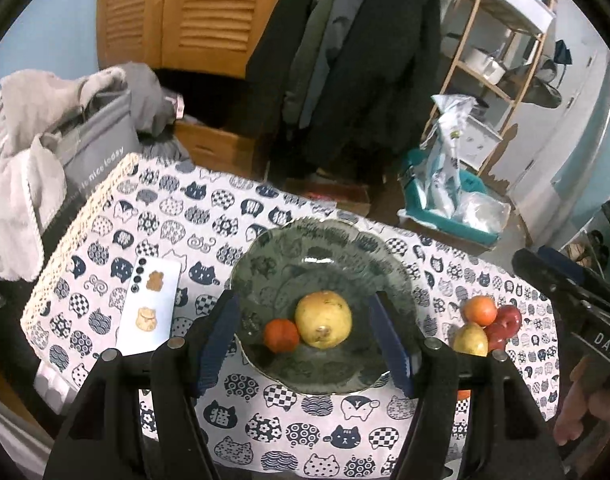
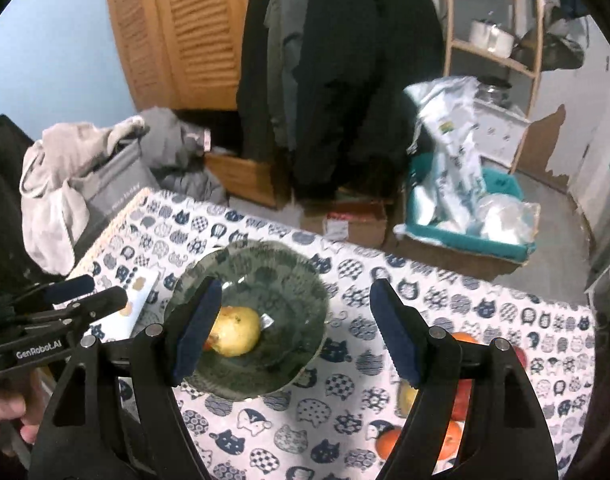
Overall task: Organize fruits
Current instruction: 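Open both tools and withdraw them from the bowl toward the fruit pile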
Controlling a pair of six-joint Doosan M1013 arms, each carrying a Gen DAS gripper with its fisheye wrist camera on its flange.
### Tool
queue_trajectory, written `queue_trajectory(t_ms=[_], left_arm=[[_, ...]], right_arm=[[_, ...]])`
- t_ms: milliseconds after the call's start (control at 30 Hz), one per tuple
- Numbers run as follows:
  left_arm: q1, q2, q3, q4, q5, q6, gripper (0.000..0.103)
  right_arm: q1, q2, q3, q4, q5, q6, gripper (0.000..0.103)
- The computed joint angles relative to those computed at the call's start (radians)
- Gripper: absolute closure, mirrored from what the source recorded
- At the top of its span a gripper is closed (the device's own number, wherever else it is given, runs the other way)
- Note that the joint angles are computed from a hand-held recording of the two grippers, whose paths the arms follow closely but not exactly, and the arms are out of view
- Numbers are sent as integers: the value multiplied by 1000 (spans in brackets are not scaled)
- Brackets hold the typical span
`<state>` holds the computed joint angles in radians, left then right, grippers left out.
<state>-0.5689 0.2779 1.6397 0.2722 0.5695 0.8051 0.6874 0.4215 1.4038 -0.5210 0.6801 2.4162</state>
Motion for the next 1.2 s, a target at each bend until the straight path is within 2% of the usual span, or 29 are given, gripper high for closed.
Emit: queue_trajectory(t_ms=[67,200,300,400,467,567,800,1200], left_arm=[[-9,-9,2,25,-8,-16,29],[-33,-26,3,92,-13,-53,28],[-50,-38,1,144,-12,-87,22],[-67,-47,-6,184,-3,-105,21],[-76,-54,-8,207,-4,-117,16],[-94,-63,-9,256,-6,-148,16],[-120,-56,-34,248,-12,-122,13],[-177,-18,-88,226,36,-32,10]], right_arm=[[5,-22,21,-44,-4,39,26],[11,-63,61,-109,-13,101,26],[15,-95,91,-159,-12,153,26],[17,-125,120,-187,-21,193,26],[20,-140,133,-214,-13,213,26],[22,-166,158,-247,-11,251,25],[21,-217,207,-296,9,302,22],[5,-282,292,-332,50,366,22]])
